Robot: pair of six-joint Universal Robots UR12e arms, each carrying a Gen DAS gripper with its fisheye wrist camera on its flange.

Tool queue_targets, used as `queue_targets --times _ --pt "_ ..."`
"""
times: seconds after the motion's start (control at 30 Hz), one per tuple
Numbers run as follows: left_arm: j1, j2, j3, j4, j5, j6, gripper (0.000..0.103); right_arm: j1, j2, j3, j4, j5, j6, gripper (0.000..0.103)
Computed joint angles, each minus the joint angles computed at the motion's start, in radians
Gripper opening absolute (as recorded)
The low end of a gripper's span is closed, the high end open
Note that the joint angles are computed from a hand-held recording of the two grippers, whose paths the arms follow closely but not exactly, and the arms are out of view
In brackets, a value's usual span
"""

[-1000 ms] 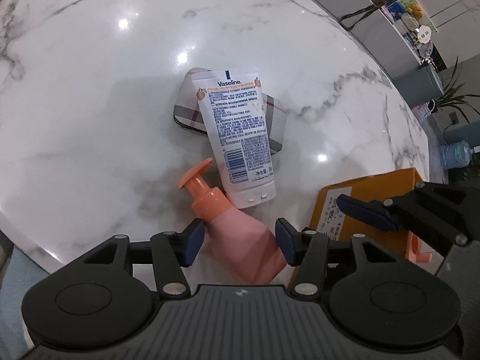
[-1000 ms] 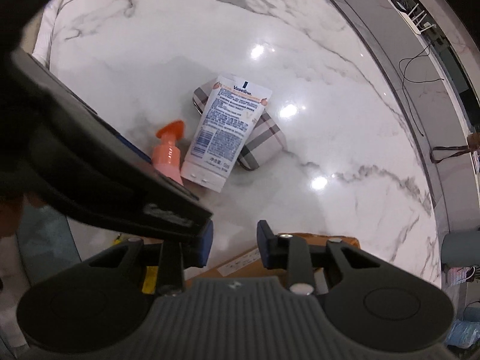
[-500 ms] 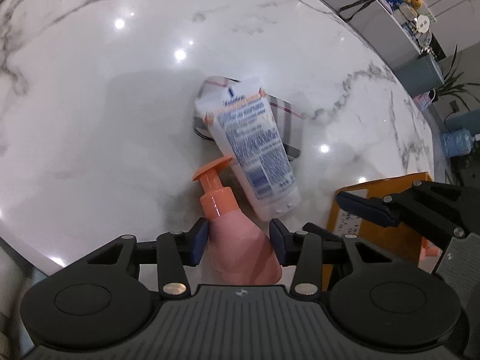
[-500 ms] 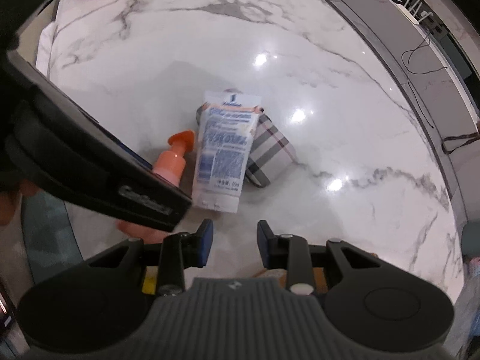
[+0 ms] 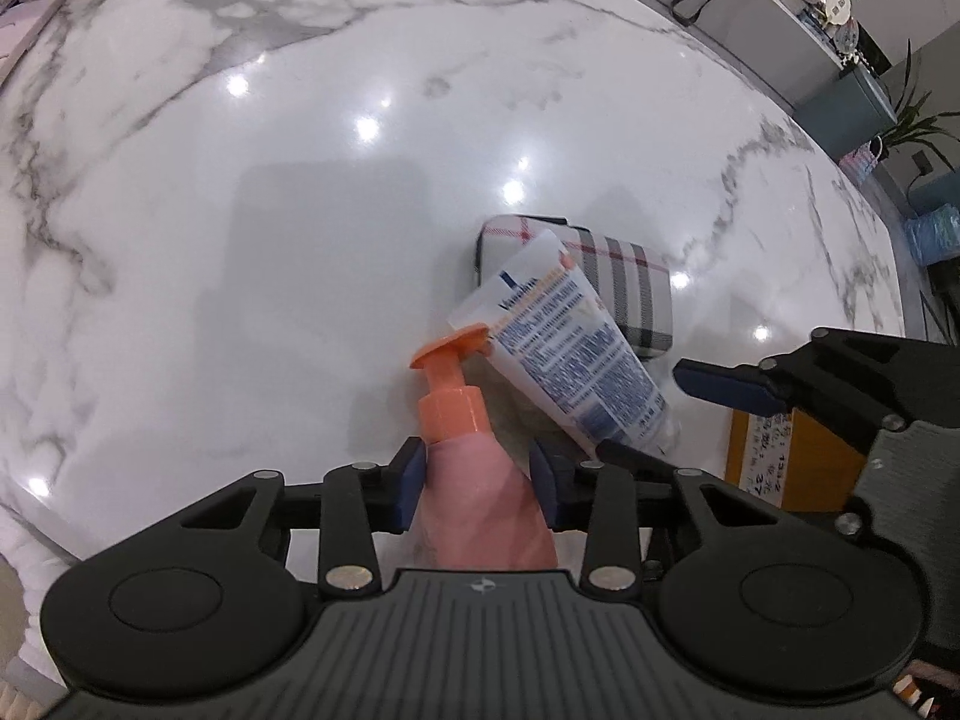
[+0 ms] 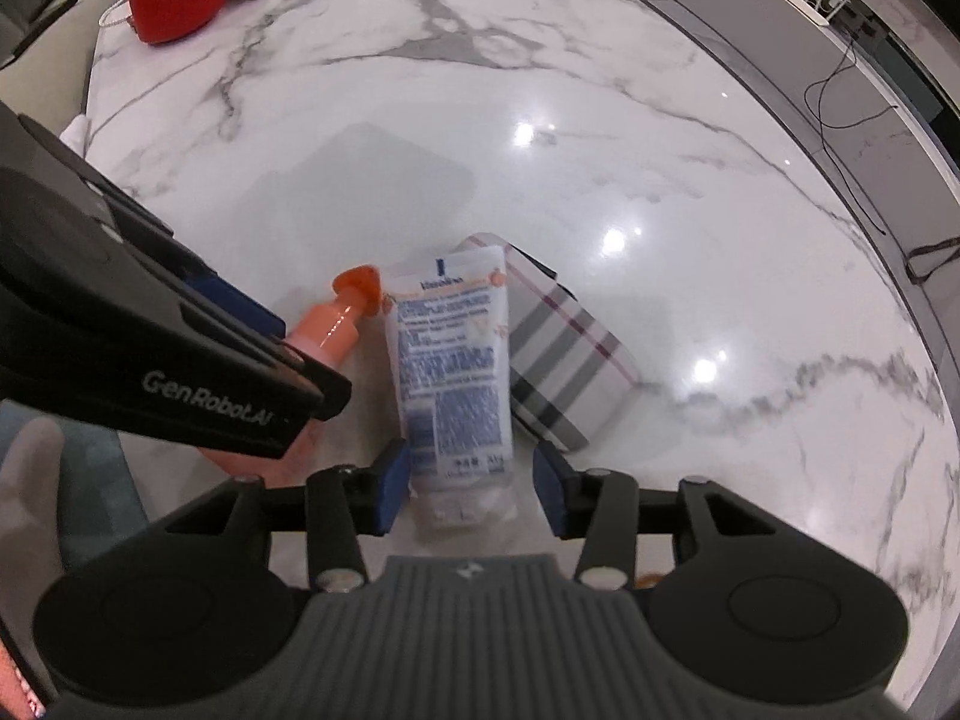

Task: Organize rigid objects
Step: 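Grasp the pink pump bottle with the left tool while the right tool grasps the Vaseline tube, then carry the pink pump bottle and Vaseline tube over the orange box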

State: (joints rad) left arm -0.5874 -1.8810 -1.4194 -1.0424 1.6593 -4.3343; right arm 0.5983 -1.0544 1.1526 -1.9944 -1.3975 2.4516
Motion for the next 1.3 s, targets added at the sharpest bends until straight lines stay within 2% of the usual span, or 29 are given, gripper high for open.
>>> queue_targets --times 0.4,0.47,0.5,0.53,0.67,0.93,1.3 --pt "0.011 0.018 -0.073 0.127 -0.001 -0.046 0.032 0.012 0.035 -0.031 0.009 0.001 0.048 0.052" --pt "0.01 0.019 -0.08 0.144 0.002 -0.032 0.03 0.014 0.033 -0.021 -0.014 0.001 0.052 0.052" --pt "0.009 0.02 -0.081 0.147 0.002 -0.029 0.03 0.015 0.032 -0.019 -0.019 -0.004 0.054 0.047" --pt "0.006 0.019 -0.077 0.14 0.01 -0.023 0.029 0.016 0.03 -0.014 -0.03 -0.01 0.059 0.046" --pt "-0.012 0.013 -0.052 0.107 0.053 0.025 0.029 0.012 0.016 0.005 -0.037 -0.002 0.062 0.046" --pt "-0.06 0.01 -0.027 0.094 0.17 0.138 0.028 -0.004 -0.04 0.072 -0.096 0.031 0.092 0.045" --pt "-0.124 0.021 0.004 0.069 0.335 0.184 0.028 -0.033 -0.134 0.159 -0.182 0.089 0.146 0.044"
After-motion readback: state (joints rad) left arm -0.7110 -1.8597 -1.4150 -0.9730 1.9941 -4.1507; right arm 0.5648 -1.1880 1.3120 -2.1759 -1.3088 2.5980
